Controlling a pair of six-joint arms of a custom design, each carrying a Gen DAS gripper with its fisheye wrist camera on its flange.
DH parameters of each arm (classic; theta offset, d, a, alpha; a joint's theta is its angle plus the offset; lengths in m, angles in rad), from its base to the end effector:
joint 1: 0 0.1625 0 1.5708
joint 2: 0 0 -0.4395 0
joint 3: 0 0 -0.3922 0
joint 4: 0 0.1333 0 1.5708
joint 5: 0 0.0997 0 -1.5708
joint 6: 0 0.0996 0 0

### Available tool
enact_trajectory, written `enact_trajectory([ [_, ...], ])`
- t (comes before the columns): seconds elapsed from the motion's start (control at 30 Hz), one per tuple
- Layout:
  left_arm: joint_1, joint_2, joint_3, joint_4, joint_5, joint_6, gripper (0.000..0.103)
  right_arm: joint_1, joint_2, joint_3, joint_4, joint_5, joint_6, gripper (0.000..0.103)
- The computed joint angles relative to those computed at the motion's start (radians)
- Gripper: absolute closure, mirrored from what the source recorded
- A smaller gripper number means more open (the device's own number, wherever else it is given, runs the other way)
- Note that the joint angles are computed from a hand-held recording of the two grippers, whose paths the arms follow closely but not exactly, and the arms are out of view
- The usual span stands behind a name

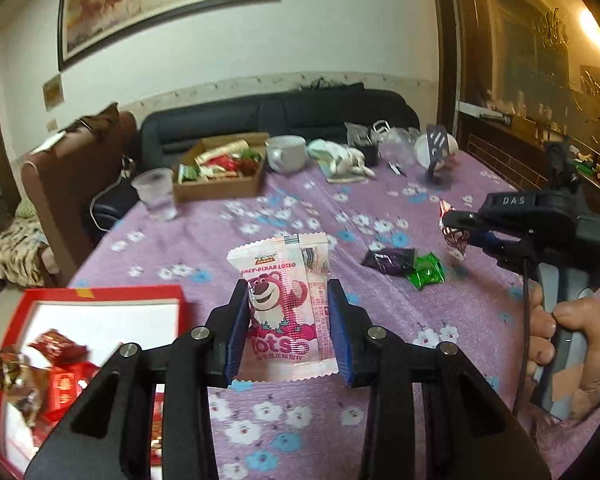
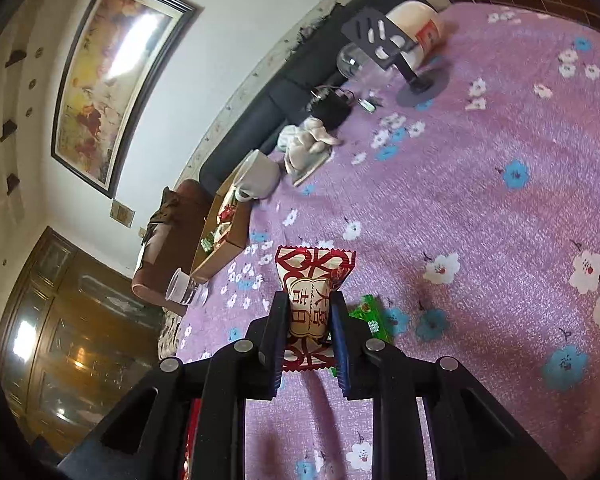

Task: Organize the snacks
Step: 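Grasp the red-white candy with the right gripper while the left grasps the pink Lotso packet, then carry both packets over the tray and open both grippers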

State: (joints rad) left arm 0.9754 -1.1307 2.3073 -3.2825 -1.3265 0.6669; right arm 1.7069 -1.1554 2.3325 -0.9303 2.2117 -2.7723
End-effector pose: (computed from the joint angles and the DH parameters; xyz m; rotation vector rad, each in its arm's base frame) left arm -0.1349 -0.4798 0.1657 1.5684 2.3049 -0.7511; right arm 0.1247 -0.3673 0.0862 -0.8285 -2.1379 1.8592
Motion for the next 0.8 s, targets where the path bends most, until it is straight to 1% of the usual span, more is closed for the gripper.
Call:
enact_trajectory([
  [0.13,-0.006,-0.023,0.010,-0.039,-0.010,0.020,0.068,0.002,-0.002,0.010,-0.028,-0.004,-0.017,0.083],
  [0.3,0.002,-0.055,0.008,-0.050,-0.030,0.028,0.068,0.005,0.005,0.006,-0.033,-0.016,-0.039,0.083],
  [0.43,0.013,-0.071,-0.001,-0.043,-0.039,0.023,0.068,0.020,0.025,-0.019,-0.014,-0.001,-0.063,0.083],
  [0.57,0.034,-0.091,-0.013,-0.033,-0.056,0.030,0.068,0.039,0.038,-0.025,-0.034,0.005,-0.097,0.083],
  [0.7,0.057,-0.113,-0.029,-0.001,-0.079,0.030,0.068,0.073,0.045,-0.019,-0.076,0.035,-0.112,0.083],
  [0.8,0.079,-0.125,-0.047,0.021,-0.097,0.034,0.068,0.121,0.064,-0.019,-0.122,0.068,-0.138,0.083],
])
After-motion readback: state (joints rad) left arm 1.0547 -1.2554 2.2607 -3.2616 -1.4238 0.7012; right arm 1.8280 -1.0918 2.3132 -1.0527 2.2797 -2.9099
